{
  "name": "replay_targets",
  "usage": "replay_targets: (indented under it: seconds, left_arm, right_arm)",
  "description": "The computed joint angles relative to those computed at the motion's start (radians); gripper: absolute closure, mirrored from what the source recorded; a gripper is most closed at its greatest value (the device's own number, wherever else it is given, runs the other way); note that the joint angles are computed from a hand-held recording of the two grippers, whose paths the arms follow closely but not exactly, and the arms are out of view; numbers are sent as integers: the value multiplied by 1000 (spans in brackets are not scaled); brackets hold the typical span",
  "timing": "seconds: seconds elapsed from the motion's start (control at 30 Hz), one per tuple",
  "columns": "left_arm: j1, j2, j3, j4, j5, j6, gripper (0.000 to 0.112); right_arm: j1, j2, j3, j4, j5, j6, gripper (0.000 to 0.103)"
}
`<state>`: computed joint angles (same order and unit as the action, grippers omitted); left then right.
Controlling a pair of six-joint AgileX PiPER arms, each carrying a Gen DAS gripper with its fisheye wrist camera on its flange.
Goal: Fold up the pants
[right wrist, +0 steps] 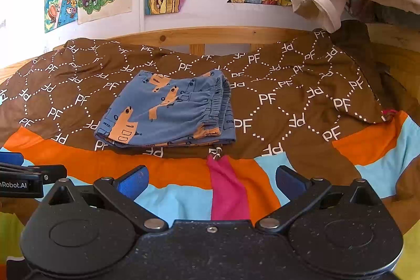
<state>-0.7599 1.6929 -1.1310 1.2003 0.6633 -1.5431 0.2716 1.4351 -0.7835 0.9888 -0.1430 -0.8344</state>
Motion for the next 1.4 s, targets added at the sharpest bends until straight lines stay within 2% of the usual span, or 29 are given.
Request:
replay_targets:
  seconds: [0.8, 0.97, 1.17, 1.4]
  left_arm:
    - [-3, 3, -3, -7, 12, 8, 9]
    - [-7, 15, -32, -60, 52, 60, 9]
    - [14, 7, -39, -125, 35, 91, 9]
    - [18, 3, -36, -132, 26, 98, 9]
  right_arm:
    - [7, 4, 2, 19, -5, -13, 1]
    - [6, 4, 0, 28, -4, -22, 1]
    - [14, 5, 6, 16, -12, -7, 1]
    - [12, 6, 3, 20, -9, -12, 1]
